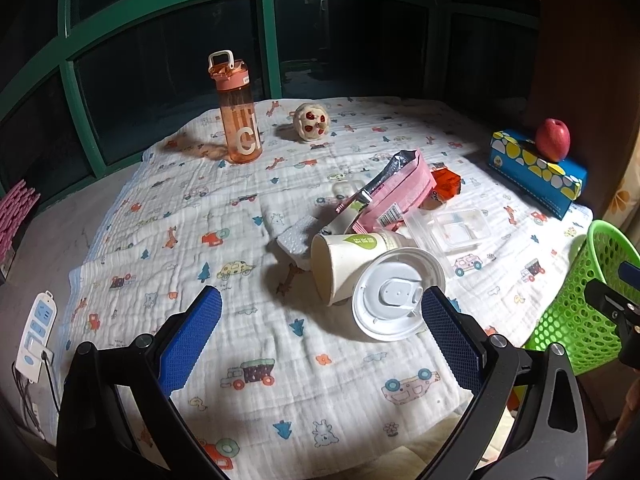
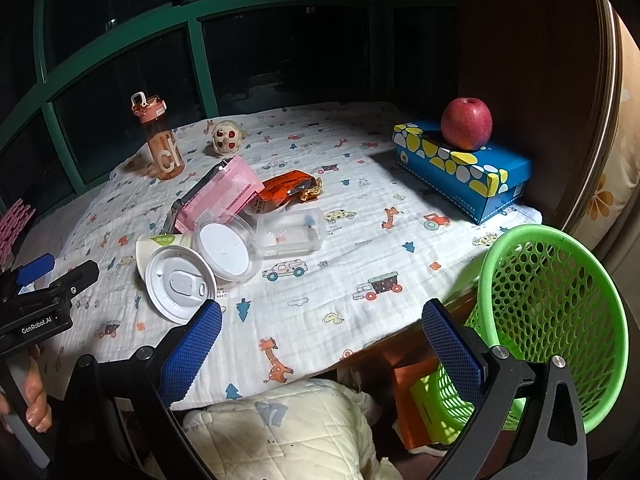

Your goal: Collect trash

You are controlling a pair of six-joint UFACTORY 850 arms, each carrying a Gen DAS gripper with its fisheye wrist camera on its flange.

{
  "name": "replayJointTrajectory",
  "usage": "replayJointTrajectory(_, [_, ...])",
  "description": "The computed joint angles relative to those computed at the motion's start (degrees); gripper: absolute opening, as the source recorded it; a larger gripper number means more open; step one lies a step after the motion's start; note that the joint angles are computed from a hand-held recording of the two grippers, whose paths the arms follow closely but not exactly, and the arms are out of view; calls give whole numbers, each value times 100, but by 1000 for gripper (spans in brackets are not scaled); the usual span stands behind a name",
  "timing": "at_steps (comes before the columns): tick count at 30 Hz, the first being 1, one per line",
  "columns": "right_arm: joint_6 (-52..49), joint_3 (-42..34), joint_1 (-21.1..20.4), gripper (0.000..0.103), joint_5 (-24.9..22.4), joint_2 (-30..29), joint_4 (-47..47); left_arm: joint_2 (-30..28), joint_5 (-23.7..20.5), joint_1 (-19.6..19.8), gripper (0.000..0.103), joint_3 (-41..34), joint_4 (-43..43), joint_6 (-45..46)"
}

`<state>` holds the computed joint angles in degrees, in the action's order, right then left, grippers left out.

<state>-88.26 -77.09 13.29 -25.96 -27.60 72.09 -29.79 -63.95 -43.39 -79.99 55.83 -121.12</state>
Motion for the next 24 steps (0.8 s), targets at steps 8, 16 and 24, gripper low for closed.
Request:
replayJointTrajectory(8, [165,-196,69,97,-68,-153,-185,39,28,104,98,42,30,15])
replayJointTrajectory(16, [419,-491,198,97,-163,-341,-496,172,187,247,98,204,46,-50])
replayJointTrajectory(24, [790,-894,355,97,-330,-621,-872,345,230,422,98,407,86,-70])
